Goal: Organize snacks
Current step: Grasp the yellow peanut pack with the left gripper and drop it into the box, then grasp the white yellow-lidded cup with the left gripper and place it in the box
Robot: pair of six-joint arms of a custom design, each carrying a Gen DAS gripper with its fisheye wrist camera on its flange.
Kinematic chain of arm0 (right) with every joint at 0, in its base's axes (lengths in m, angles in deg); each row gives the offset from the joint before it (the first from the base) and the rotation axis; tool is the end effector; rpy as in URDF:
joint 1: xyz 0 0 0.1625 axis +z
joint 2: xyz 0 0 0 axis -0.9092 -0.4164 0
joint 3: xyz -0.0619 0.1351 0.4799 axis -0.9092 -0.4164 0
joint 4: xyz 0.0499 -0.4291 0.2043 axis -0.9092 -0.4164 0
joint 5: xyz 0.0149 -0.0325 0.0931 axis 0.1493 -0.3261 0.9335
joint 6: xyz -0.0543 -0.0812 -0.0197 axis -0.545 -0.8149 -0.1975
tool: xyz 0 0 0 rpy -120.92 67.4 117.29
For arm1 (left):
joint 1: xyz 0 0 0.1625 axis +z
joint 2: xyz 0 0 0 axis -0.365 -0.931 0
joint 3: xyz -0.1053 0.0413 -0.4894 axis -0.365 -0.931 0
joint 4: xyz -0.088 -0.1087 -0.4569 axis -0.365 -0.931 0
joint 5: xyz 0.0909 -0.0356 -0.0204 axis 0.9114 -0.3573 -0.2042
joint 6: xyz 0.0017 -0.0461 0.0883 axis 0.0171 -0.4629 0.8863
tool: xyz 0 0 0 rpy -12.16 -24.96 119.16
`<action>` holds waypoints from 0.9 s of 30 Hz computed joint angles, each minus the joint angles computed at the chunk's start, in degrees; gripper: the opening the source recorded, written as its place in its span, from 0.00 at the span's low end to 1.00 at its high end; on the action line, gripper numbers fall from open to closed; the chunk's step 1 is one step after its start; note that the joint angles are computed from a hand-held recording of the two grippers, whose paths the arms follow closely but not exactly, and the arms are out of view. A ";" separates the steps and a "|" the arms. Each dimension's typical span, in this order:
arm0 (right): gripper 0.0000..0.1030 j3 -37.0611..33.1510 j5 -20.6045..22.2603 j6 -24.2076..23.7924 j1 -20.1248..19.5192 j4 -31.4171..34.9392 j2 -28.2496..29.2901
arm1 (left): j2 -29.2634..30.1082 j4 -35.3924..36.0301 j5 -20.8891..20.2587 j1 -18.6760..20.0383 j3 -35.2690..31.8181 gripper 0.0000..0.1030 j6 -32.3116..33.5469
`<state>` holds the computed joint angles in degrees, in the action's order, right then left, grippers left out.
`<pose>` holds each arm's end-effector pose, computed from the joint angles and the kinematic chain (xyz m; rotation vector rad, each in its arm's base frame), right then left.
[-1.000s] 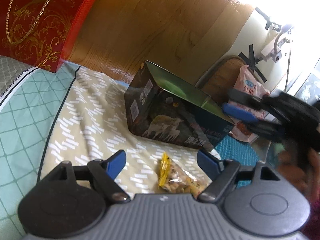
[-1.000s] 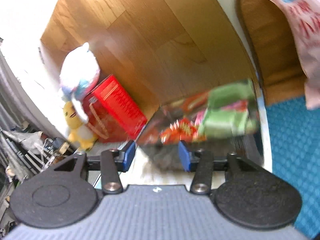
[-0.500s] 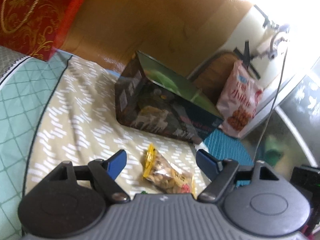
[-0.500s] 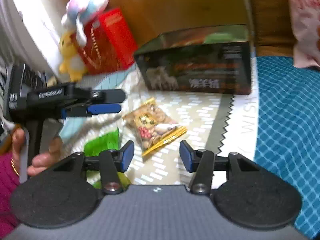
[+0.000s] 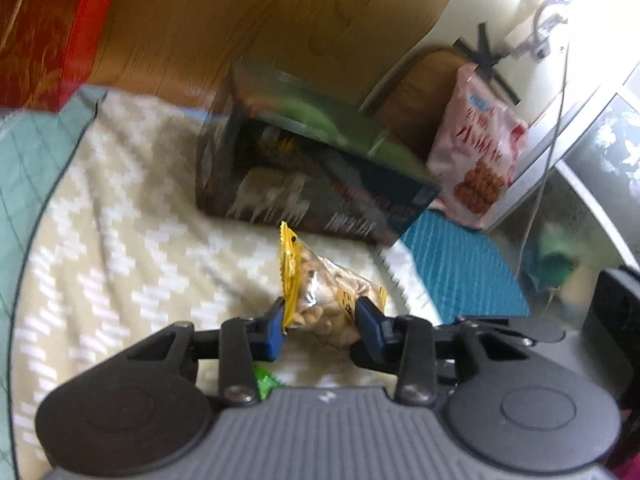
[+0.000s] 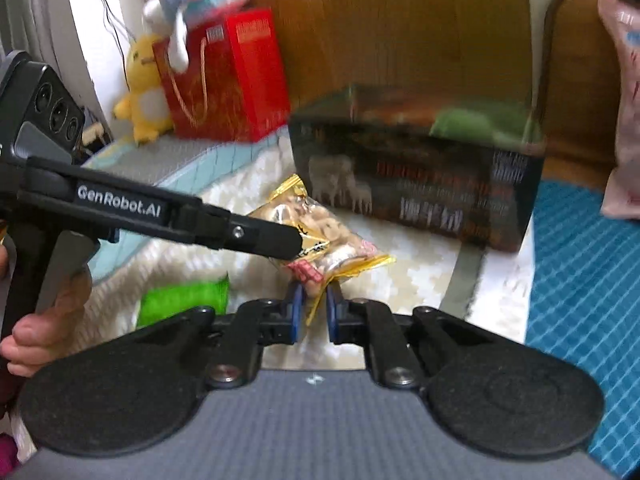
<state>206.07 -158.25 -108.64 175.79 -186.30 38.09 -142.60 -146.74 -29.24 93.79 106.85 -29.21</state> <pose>0.2575 -0.4734 0.0204 0.4658 -2.2829 1.1507 -0.0704 -0.6384 0.2022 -1.0302 -2.8752 0.3856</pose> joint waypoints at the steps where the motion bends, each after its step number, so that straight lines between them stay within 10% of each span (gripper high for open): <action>1: 0.15 -0.36 -0.01 -1.48 0.24 -1.86 0.18 | -0.17 -0.44 -0.52 -0.24 -0.11 0.34 0.10; 17: 0.22 -10.35 -0.31 -9.47 -4.83 -6.43 0.36 | 9.47 -11.98 3.15 -5.07 -8.86 0.44 2.86; 20: 0.22 -8.76 1.47 -6.61 -5.47 -7.84 -0.46 | 11.70 -16.65 9.92 -6.16 -8.76 0.48 4.36; 27: 0.27 -2.50 1.76 -4.93 -4.85 -19.62 -0.54 | 9.52 -19.12 7.83 -5.15 -6.38 0.48 4.48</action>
